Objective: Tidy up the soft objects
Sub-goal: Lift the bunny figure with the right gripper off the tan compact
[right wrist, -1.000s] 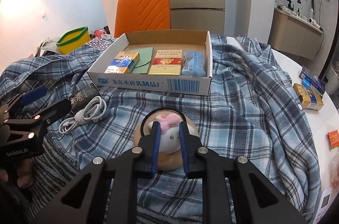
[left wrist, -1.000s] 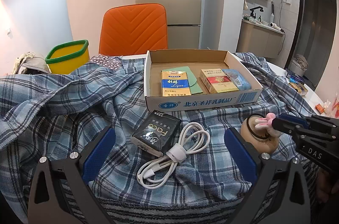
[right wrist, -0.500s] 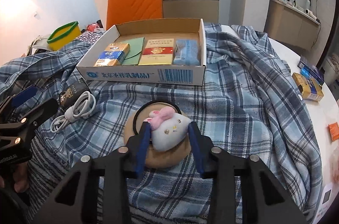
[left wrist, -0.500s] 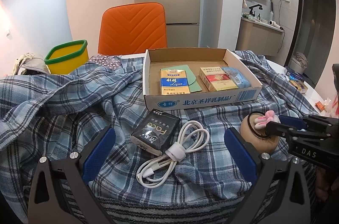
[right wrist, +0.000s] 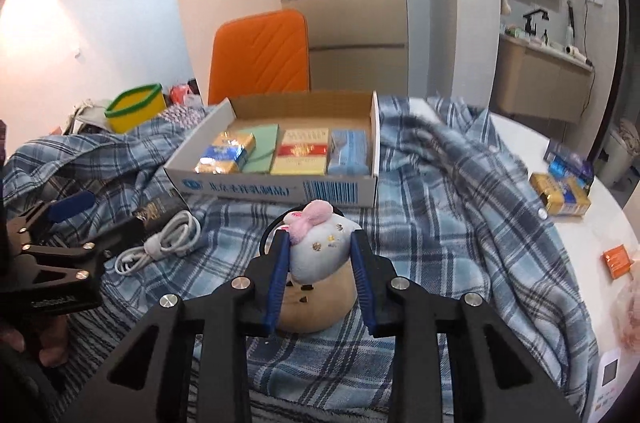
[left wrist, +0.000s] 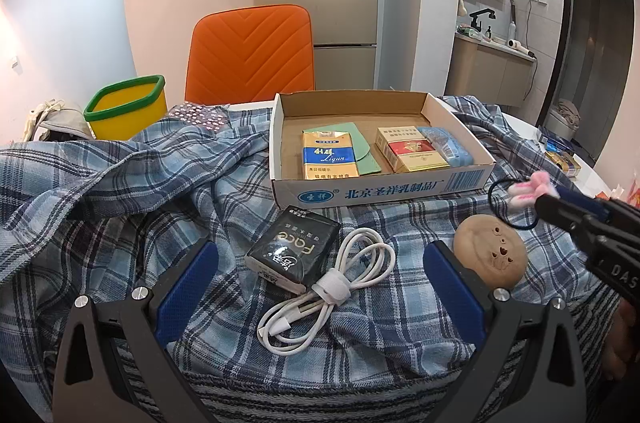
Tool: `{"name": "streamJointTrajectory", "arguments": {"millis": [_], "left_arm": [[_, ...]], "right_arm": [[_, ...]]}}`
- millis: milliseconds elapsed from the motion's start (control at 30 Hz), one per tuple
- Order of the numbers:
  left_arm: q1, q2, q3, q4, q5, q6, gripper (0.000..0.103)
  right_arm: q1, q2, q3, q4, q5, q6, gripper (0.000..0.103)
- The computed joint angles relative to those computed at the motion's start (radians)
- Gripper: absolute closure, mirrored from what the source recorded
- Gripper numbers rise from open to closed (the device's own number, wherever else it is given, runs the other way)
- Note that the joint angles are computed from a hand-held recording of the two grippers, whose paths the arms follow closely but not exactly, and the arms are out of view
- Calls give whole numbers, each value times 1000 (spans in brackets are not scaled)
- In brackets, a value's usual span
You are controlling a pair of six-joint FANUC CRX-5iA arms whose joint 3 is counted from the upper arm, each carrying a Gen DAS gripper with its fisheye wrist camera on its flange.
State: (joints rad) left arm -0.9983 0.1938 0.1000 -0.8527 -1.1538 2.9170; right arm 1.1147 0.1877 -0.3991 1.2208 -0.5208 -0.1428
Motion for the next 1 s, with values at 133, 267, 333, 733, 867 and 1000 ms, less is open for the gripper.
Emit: {"name": "streamJointTrajectory", "arguments": {"millis": [133,267,333,733,867,1000], "left_arm": [[0,3,2,-1,0,-3,1],[-16,4,9,-23,-13,-4,1],[-24,6,17,-28,-12,-31,1],[9,-5,30,51,47,-123,1],[-56,1,29,-101,-44,35,1],[-66,-13,0,-143,-31,88,1]], "right_arm": [[-18,-22,-40,153,4,-127,70],[-21,-41,-66,257,-37,-224,70],[-25,-57,-84,319,-61,-287,70],[-18,-139,-172,373,-228,-438,70],[-1,-138,-188,384,-287,-462,70],[15,-126,-191,405,-335,-472,70]]}}
